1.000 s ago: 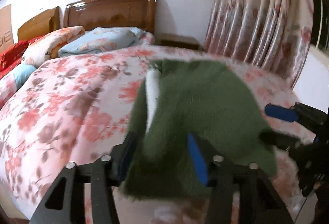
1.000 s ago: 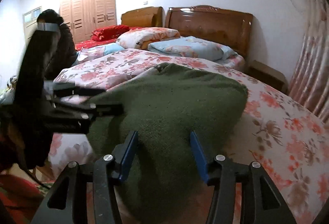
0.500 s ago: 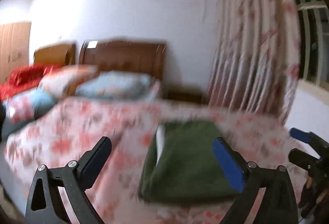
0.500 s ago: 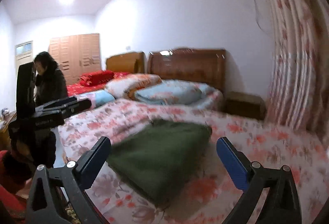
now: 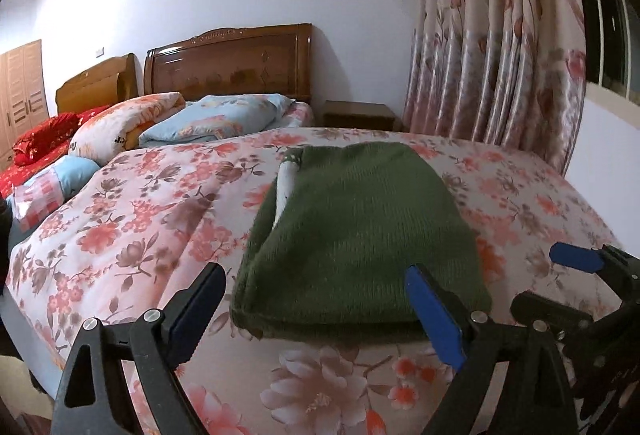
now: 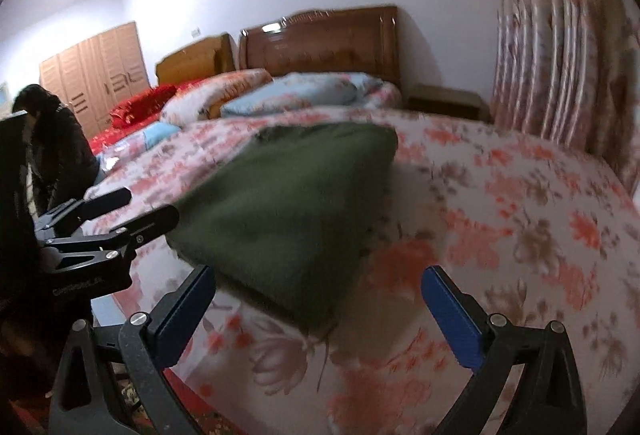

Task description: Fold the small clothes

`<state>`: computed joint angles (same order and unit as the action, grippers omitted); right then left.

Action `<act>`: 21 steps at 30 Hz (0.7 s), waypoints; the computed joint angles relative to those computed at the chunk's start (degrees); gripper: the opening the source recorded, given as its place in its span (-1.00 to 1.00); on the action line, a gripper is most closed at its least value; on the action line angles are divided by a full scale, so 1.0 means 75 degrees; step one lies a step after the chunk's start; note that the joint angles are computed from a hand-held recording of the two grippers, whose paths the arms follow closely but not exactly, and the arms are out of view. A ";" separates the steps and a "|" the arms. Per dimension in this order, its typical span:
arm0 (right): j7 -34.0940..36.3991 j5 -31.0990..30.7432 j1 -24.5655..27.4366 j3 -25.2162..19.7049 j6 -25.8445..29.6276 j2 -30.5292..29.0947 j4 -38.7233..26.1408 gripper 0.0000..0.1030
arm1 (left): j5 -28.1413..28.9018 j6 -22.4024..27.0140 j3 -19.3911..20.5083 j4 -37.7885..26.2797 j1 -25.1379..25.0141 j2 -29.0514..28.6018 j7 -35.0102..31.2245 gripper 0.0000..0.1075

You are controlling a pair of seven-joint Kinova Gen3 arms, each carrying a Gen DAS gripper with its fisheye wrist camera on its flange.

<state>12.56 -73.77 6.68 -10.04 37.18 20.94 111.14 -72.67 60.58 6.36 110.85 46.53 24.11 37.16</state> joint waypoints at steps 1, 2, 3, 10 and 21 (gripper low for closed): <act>-0.0194 0.0147 -0.0091 0.0051 -0.0084 0.0007 0.0006 1.00 | 0.0034 0.0016 0.0017 -0.0041 0.0002 0.0045 -0.0064 0.73; -0.0265 0.0195 -0.0127 0.0042 -0.0159 0.0016 0.0026 1.00 | 0.0030 -0.0015 0.0011 -0.0039 -0.0005 0.0058 -0.0081 0.73; -0.0335 0.0260 -0.0150 0.0034 -0.0224 0.0023 0.0038 1.00 | 0.0045 -0.0018 0.0008 -0.0059 -0.0001 0.0085 -0.0103 0.73; -0.0548 0.0223 -0.0140 -0.0106 -0.0791 -0.0023 0.0128 1.00 | 0.0099 0.0078 -0.0044 -0.0120 0.0072 0.0118 -0.0160 0.73; -0.0854 0.0552 0.0046 -0.0320 -0.0875 0.0003 0.0094 1.00 | 0.0146 0.0010 -0.0048 -0.0136 0.0045 0.0135 -0.0213 0.73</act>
<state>6.15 -69.63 7.03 -12.43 30.62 20.96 111.85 -71.57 60.66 6.00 109.83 46.87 25.12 35.56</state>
